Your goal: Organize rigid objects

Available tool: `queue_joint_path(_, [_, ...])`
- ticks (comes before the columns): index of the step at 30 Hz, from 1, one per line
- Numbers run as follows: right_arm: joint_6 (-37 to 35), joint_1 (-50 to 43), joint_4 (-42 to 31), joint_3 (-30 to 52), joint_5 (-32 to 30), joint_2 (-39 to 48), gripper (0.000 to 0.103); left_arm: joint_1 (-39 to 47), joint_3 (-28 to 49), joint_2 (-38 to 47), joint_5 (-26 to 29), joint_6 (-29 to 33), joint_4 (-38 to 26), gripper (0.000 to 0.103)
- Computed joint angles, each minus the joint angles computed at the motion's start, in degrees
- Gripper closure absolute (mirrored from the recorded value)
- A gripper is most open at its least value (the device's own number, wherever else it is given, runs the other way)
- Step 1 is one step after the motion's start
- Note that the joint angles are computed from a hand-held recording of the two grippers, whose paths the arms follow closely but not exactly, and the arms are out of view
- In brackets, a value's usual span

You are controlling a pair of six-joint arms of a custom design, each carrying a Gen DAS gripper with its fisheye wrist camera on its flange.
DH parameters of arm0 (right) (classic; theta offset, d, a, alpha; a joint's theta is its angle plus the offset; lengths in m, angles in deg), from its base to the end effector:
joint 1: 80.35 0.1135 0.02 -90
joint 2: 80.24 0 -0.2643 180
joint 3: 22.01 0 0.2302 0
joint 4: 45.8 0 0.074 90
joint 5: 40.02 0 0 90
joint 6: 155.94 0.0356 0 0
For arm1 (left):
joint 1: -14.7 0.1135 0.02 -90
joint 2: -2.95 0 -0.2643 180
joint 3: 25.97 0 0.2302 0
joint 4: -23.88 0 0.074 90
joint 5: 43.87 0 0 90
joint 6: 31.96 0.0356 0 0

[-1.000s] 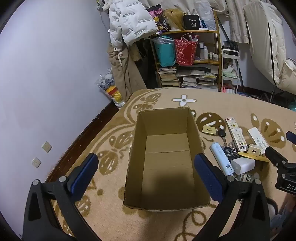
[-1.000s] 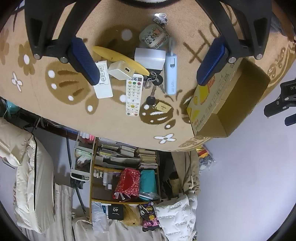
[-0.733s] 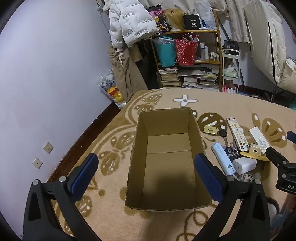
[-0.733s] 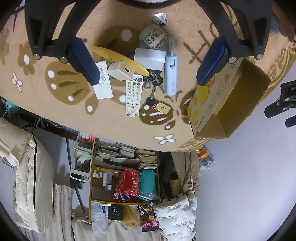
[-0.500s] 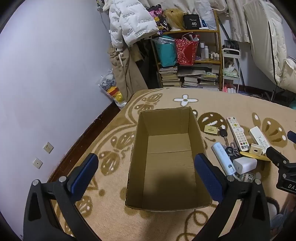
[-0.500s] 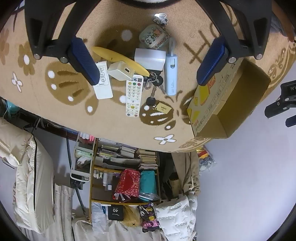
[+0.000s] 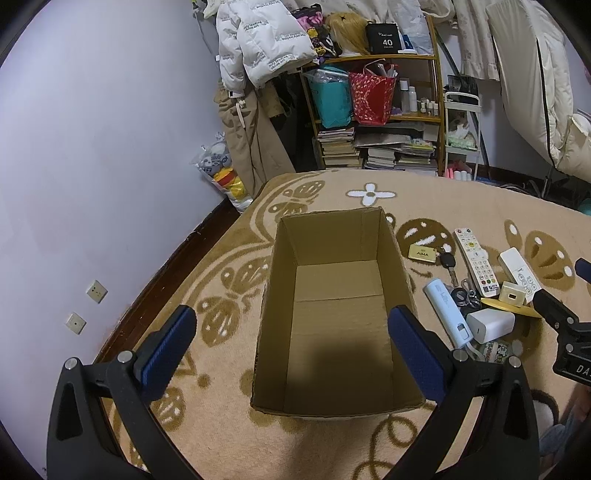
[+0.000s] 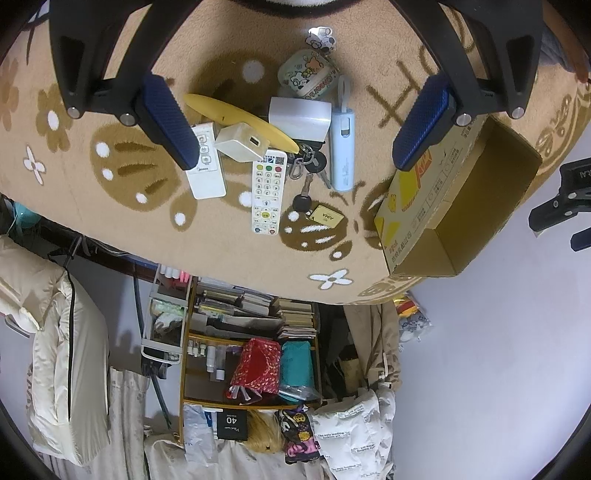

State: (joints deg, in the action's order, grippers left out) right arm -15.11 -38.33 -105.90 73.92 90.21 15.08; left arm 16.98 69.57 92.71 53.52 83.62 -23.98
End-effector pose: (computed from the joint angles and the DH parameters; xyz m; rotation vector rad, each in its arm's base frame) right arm 0.2576 0.2012 0.2919 0.4023 2.2562 -0.1251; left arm 0.3290 0.0085 0.3277 0.5288 2.2383 0.1018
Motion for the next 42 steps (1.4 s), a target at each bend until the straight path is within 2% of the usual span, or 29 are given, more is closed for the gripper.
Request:
queue_joint_path(17, [0.2,0.2,-1.8,1.9,0.2,0.4,0.0,-0.7,-0.5,0.0,-1.2,-0.1,0.7,0.001])
queue_joint_path(42, [0.3,0.2,-0.7,0.5,0.1,0.4,0.0,-0.3,0.0,0.0,-1.0,0.6,0.2,0.001])
